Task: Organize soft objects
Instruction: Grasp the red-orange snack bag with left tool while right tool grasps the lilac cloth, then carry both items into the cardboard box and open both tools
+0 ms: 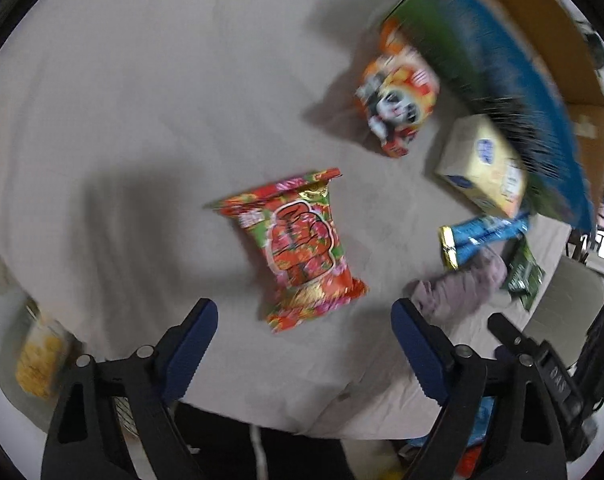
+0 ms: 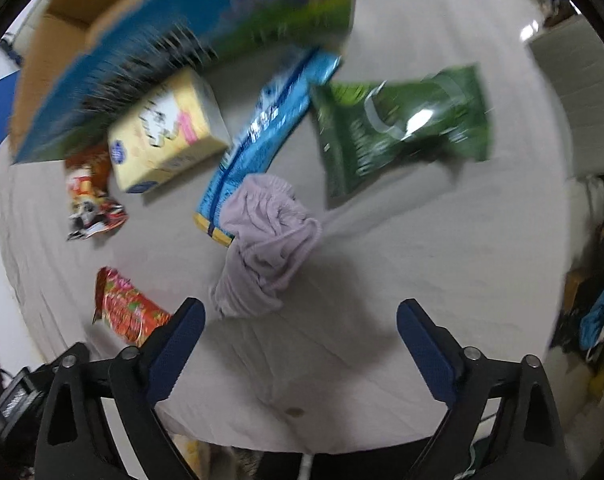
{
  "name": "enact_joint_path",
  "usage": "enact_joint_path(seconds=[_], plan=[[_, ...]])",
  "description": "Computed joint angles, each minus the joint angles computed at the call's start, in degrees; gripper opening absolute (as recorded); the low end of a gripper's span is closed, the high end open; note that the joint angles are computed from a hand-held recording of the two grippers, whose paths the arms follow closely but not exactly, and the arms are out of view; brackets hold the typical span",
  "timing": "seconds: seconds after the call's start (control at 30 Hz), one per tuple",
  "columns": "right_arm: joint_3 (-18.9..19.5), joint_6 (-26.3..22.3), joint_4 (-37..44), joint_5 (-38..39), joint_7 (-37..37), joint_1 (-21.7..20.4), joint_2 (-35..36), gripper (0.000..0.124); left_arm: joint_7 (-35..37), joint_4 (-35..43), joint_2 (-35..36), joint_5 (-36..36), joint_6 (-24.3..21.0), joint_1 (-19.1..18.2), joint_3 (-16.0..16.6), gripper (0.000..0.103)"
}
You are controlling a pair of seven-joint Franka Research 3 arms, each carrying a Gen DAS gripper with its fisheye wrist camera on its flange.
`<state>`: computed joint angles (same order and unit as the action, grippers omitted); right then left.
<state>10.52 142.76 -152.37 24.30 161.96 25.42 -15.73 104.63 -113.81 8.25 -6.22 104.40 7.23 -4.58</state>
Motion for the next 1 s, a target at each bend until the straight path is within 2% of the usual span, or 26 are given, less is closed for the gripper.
enact_joint_path(seconds=[0.07, 0.17, 0.23, 0.27, 0.3, 0.37, 0.43, 0.53, 0.67, 0.87, 1.0], plan=[[-0.76, 4.57, -0.84, 4.68, -2.33, 1.21, 2.02, 0.095, -2.36, 1.51, 3.51, -0.20, -1.17, -0.51, -0.33, 0.088], [-1.71, 8.74, -0.59, 11.06, -6.63, 2.72, 5.03, 0.086, -4.64, 1.32, 6.42, 0.71, -0.44, -1.25, -1.10, 0.088], [-2.51, 9.83, 0.47, 16.57, -11.25, 3.63, 7.84, 0.069, -5.63, -0.22, 6.89, 2.51, 2.10, -1.89, -1.48, 0.087], [-2.57, 10.11, 0.88, 18.81, -13.21, 3.81, 8.79, 0.061, -5.90, -1.03, 6.73, 2.93, 3.10, -2.00, -1.60, 0.081], [-2.51, 10.28, 1.37, 20.63, -14.96, 3.86, 9.73, 0.048, -6.03, -1.91, 6.63, 3.35, 4.28, -2.14, -1.73, 0.064], [-1.93, 11.57, 1.97, 23.32, -17.43, 3.99, 11.28, 0.046, -6.46, -4.40, 5.02, 4.61, 7.48, -2.61, -1.96, 0.052], [-1.44, 10.93, 2.59, 21.77, -17.64, 3.64, 11.62, 0.044, -5.00, -7.24, 3.05, 5.72, 11.01, -2.94, -2.24, 0.046], [-1.26, 7.79, 3.80, 19.05, -19.52, 3.20, 11.07, 0.042, -4.10, -12.59, -0.77, 9.11, 17.20, -4.00, -2.28, 0.045], [-0.31, 4.10, 4.46, 10.59, -18.09, 2.94, 9.04, 0.040, -4.00, -20.35, -6.72, 12.09, 23.84, -5.57, -2.30, 0.044], [0.19, 0.81, 2.20, 6.52, -19.78, 3.59, 2.38, 0.040, -1.97, -29.20, -18.15, 8.43, 26.44, -8.65, -2.07, 0.044], [0.68, -1.47, 0.72, 3.72, -19.18, 3.44, -2.92, 0.040, 0.77, -32.76, -26.42, 3.04, 26.73, -12.89, -0.98, 0.044]])
